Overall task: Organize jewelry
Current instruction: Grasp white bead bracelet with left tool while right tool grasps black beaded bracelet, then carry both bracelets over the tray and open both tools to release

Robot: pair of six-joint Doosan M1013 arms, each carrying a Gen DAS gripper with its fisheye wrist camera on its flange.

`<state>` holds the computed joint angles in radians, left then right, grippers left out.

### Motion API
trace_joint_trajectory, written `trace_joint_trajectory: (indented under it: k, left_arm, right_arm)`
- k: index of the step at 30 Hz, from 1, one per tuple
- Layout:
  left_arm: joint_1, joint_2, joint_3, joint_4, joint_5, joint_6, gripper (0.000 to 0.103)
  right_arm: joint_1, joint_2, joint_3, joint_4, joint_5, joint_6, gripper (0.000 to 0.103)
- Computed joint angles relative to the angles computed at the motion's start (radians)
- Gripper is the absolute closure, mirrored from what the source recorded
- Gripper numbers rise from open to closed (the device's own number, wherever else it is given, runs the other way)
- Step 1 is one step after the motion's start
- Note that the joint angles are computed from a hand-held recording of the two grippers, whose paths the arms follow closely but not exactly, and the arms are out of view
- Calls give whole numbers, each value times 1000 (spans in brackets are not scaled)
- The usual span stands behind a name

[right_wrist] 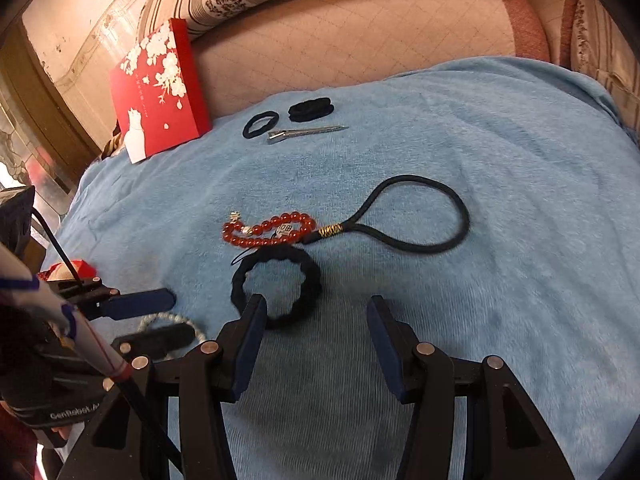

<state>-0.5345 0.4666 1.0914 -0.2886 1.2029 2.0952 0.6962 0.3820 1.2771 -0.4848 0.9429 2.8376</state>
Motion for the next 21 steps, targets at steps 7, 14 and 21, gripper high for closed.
trace_joint_trajectory:
  k: [7,14,21]
  left_arm:
    - [-1,-15,23,-12,61,64,98]
    - [17,-55,69,-48,50,19,98]
    - [53,-121,108,-135,6,-26,98]
  right_arm:
    - [1,39,-55,-20,70,-49,58]
    - [5,34,-50,-19,89,-43,94]
    - [41,-5,-24,-80,85,32,94]
